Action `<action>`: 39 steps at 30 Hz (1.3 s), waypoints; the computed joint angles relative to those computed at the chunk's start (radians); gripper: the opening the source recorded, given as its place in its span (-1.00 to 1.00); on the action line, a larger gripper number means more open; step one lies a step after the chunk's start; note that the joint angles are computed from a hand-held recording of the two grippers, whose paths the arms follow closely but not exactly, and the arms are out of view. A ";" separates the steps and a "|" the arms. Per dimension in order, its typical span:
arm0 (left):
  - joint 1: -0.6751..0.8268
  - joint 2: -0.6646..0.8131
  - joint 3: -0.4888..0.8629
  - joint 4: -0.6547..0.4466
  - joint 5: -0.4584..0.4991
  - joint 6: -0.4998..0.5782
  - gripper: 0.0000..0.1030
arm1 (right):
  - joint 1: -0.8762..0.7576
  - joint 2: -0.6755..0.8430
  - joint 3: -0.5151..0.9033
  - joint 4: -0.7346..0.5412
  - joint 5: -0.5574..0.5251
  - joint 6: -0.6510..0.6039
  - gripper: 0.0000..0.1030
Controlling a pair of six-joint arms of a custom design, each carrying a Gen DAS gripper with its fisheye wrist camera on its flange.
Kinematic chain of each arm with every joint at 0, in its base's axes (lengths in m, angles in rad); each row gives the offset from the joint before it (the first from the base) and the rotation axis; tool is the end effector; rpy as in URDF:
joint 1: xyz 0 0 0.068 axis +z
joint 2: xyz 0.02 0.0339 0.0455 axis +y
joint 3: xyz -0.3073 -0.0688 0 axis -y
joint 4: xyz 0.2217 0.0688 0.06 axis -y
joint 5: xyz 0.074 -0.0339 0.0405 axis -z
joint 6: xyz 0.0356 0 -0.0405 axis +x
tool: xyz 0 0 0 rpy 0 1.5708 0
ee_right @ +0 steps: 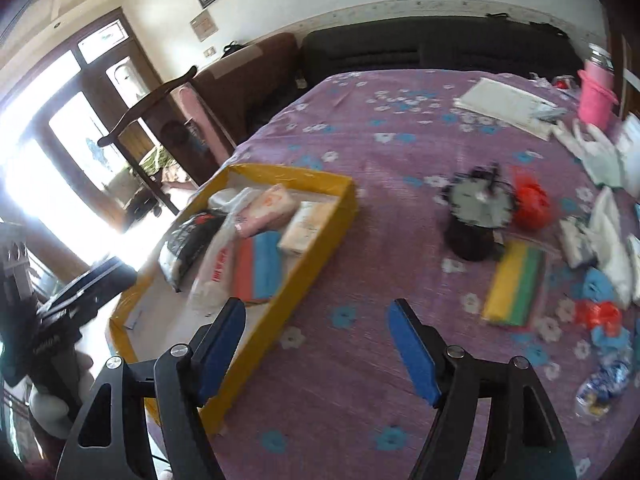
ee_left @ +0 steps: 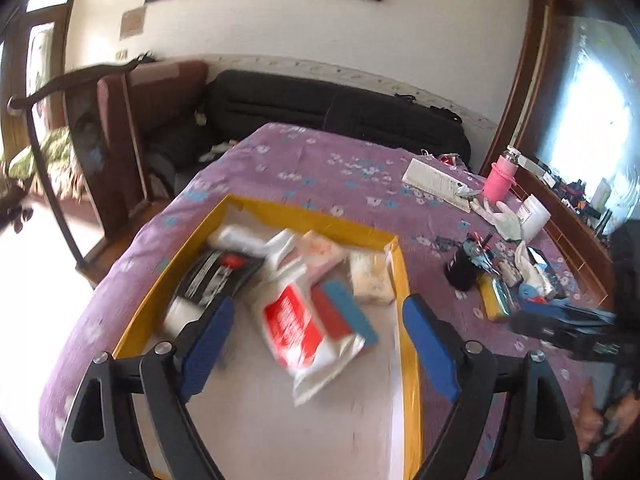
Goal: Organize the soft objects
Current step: 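Move both tools back toward the remaining items on the table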
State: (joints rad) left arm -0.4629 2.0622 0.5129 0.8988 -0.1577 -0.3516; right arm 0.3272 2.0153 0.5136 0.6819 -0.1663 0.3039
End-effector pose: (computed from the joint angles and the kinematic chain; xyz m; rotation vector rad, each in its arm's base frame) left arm 0.2858 -0.1364 0.0980 0.0367 2.2255 -0.2753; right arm 0.2839 0.1026 0.0941 -0.1083 2.4316 0.4903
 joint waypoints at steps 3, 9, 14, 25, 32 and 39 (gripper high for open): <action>-0.021 0.091 0.170 -0.146 -0.057 0.031 0.66 | -0.126 -0.036 -0.143 0.120 -0.036 -0.009 0.52; -0.016 0.219 0.379 -0.454 -0.021 -0.042 0.66 | -0.451 -0.103 -0.338 0.251 -0.150 -0.133 0.52; -0.023 0.191 0.306 -0.399 0.025 -0.077 0.66 | -0.662 -0.074 -0.374 0.292 -0.278 -0.206 0.52; -0.111 0.110 0.264 -0.345 -0.082 -0.023 0.66 | -0.788 0.045 -0.331 0.304 -0.371 -0.259 0.52; -0.219 -0.069 0.089 -0.200 -0.151 -0.029 0.66 | -0.484 0.069 -0.128 0.136 -0.218 -0.161 0.52; -0.297 -0.070 0.034 -0.132 -0.072 -0.088 0.67 | -0.279 0.227 0.286 -0.222 0.064 -0.089 0.17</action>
State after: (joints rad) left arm -0.7596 1.9919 0.5468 0.7673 -0.2299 -0.4396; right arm 0.0486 2.2424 0.7997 0.4603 -0.1023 0.2152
